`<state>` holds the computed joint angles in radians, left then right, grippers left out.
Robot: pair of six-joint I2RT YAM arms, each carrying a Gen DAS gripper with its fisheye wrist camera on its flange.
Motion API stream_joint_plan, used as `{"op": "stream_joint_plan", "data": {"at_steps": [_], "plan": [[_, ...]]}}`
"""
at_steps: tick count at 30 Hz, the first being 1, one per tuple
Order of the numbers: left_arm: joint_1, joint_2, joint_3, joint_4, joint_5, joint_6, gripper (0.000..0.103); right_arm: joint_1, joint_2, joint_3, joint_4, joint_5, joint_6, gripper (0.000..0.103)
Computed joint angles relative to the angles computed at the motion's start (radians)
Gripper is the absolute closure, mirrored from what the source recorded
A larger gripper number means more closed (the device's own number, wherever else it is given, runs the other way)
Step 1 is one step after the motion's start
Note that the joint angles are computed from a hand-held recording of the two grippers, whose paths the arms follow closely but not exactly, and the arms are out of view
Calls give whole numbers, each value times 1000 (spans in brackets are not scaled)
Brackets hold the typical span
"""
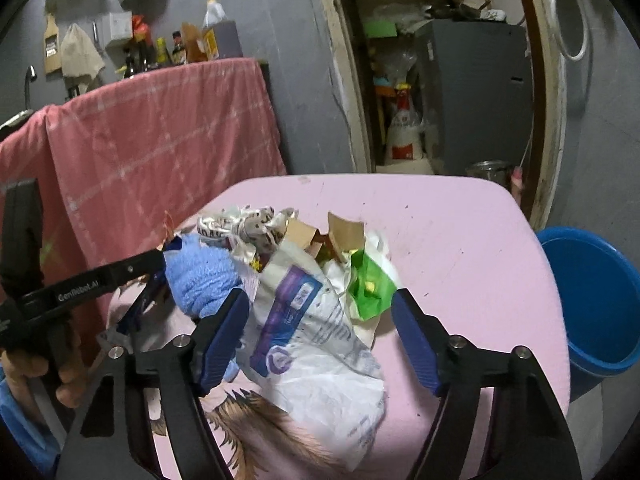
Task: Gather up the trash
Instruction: 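Grasp the blue wrapper with the left tool while the right tool grasps a white wrapper, then carry both wrappers to the blue bucket and open both tools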
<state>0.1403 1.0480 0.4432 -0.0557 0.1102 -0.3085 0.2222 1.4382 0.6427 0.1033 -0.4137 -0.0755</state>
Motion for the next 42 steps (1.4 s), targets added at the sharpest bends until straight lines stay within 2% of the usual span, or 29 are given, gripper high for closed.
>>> {"op": "stream_joint_plan", "data": {"at_steps": [5,8,10,16,19,21,23,24,27,32,36,42], "plan": [[47,-29,0,-39,53,-1,89,-14,10,12,-29,-24,-4,41],[42,-53,-10,-49,47,-13,91,-28,4,9,-49,-50,-13,42],[6,-47,-10,-38,12,-36,95,-32,-2,1,-50,-57,-15,49],[-30,-64,-11,-61,-17,-54,101,-51,-5,-7,-59,-78,-18,53],[-55,-99,-24,-71,-46,-65,102,-56,-8,-11,-57,-88,-16,63],[-69,-123,-33,-78,-63,-66,102,-57,-12,-18,-54,-90,-16,76],[-93,-157,-44,-89,-83,-68,103,-57,-12,-18,-60,-92,-17,85],[-108,-171,-48,-94,-99,-71,103,-61,-10,-18,-63,-101,-18,90],[-157,-236,-68,-113,-152,-81,103,-71,-31,-36,-49,-108,-9,92],[-253,-330,-94,-143,-248,-93,103,-88,-88,-69,-50,-129,-7,94],[-382,-402,-106,-164,-367,-103,103,-111,-188,-121,-38,-149,-4,95],[-574,-413,-102,-125,-523,-112,103,-173,-315,-178,5,-204,18,96]]}}
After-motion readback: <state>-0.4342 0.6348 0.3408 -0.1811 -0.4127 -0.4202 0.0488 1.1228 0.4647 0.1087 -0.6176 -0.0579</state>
